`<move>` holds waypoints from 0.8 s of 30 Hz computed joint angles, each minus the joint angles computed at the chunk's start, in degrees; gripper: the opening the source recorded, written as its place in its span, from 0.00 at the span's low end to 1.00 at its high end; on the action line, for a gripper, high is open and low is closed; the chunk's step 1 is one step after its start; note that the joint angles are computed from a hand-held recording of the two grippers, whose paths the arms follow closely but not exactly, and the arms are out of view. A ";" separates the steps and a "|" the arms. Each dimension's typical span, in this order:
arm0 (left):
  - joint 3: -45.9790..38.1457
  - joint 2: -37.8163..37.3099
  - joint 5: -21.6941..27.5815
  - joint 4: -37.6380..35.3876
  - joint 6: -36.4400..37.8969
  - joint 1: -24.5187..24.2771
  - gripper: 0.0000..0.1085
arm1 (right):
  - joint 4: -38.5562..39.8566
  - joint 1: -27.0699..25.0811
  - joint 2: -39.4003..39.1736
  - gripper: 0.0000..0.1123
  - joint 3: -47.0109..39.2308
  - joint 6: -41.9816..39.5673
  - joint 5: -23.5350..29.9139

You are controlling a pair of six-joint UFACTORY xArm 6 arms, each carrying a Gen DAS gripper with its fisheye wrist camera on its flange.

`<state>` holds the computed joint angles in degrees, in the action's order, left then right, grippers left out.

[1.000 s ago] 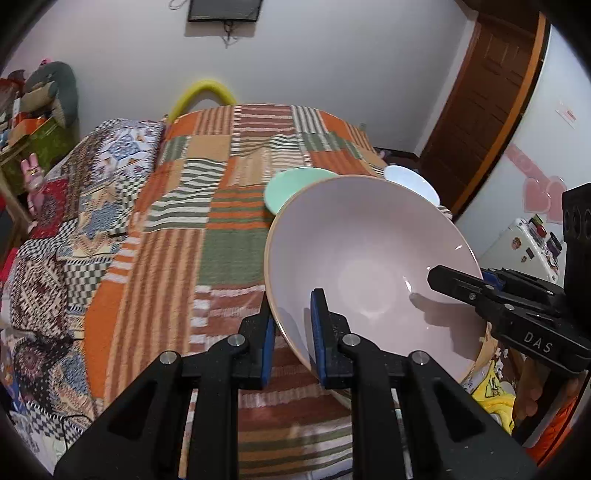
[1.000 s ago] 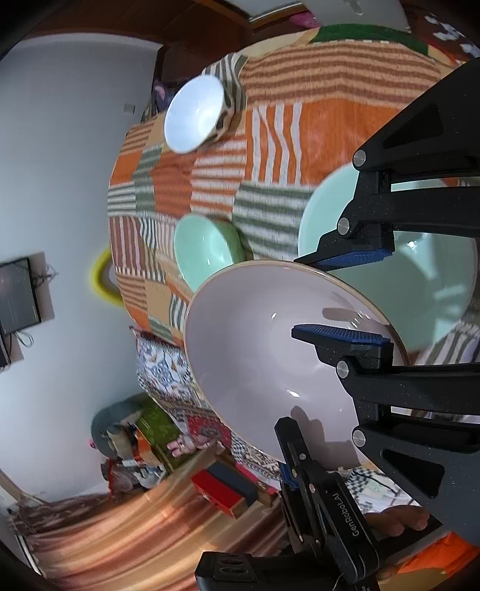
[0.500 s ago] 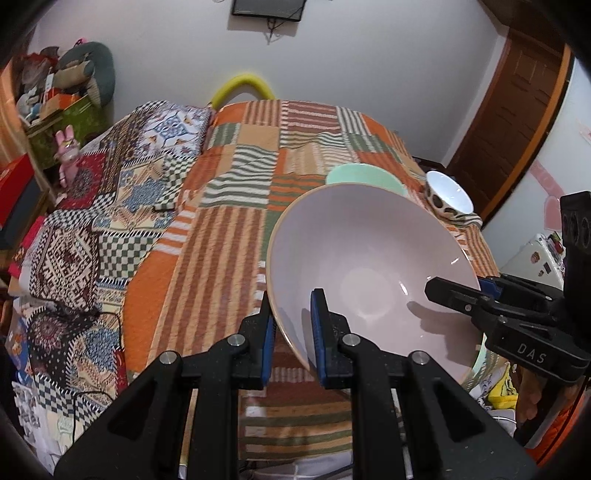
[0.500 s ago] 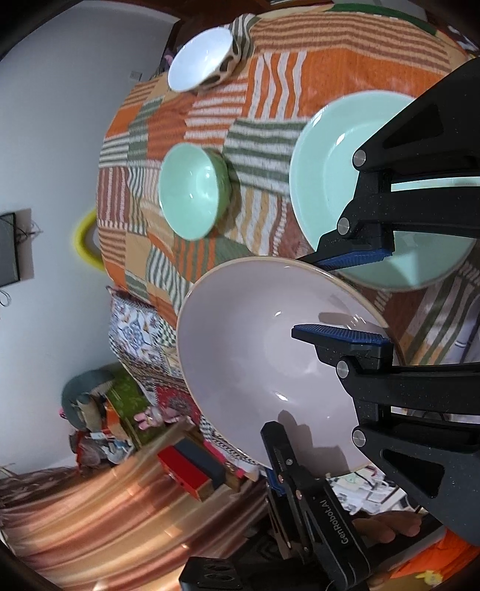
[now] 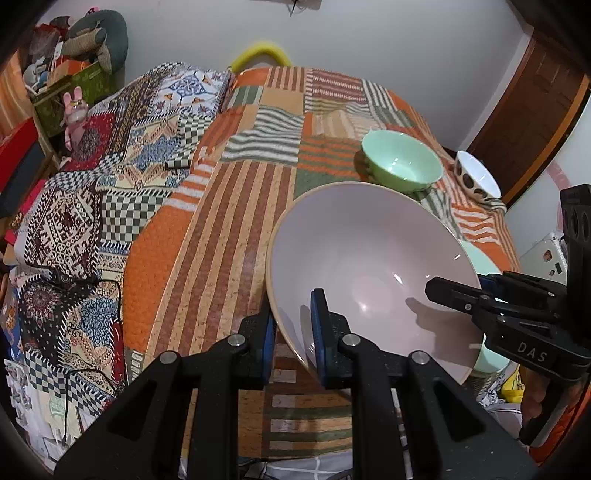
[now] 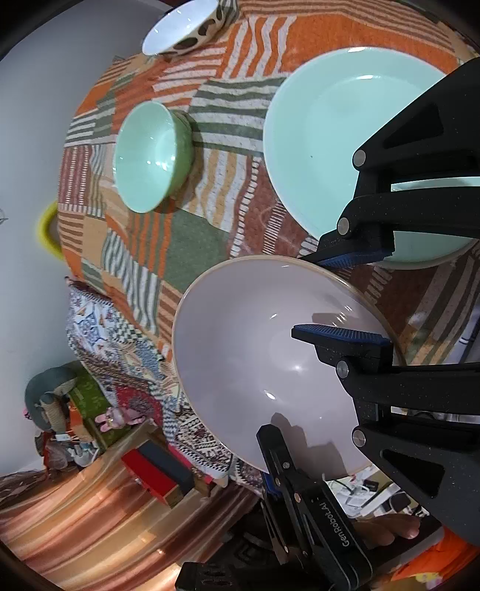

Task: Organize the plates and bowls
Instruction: 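Lift the pink bowl with the left gripper and carry it over the plate stack, then lower the pink bowl onto the mint plate and open the left gripper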

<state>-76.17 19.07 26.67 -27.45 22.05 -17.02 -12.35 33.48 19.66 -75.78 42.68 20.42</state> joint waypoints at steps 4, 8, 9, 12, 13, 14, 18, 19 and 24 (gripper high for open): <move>-0.13 1.24 -0.05 0.98 -0.71 0.29 0.16 | 2.87 0.31 1.95 0.24 -1.72 -2.35 1.39; -0.37 2.49 0.69 -0.29 -0.50 0.85 0.16 | 5.39 0.46 3.72 0.24 -3.40 -4.92 2.83; -0.46 2.80 0.90 -0.63 -0.40 1.01 0.16 | 5.98 0.54 4.15 0.24 -3.81 -5.55 3.18; -0.68 3.69 1.67 -1.11 -0.43 1.37 0.16 | 7.00 0.66 5.28 0.24 -5.07 -6.70 4.20; -0.70 3.93 1.82 -1.15 -0.41 1.43 0.16 | 7.37 0.66 5.66 0.24 -5.42 -7.04 4.54; -0.65 4.21 1.84 -1.20 -0.38 1.48 0.16 | 7.79 0.63 6.06 0.24 -5.80 -7.46 4.89; -0.42 5.02 1.67 -2.11 -0.16 1.64 0.16 | 8.58 0.63 6.98 0.24 -6.61 -8.23 5.65; -0.40 5.14 1.60 -2.70 0.04 1.67 0.16 | 8.57 0.63 7.09 0.24 -6.72 -8.18 5.72; -0.35 5.42 1.35 -4.77 1.04 1.70 0.16 | 7.89 0.55 7.15 0.24 -6.72 -8.07 5.58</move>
<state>-76.52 24.50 28.02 -32.22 23.09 -15.32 -4.46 34.03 26.81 -82.49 34.61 26.01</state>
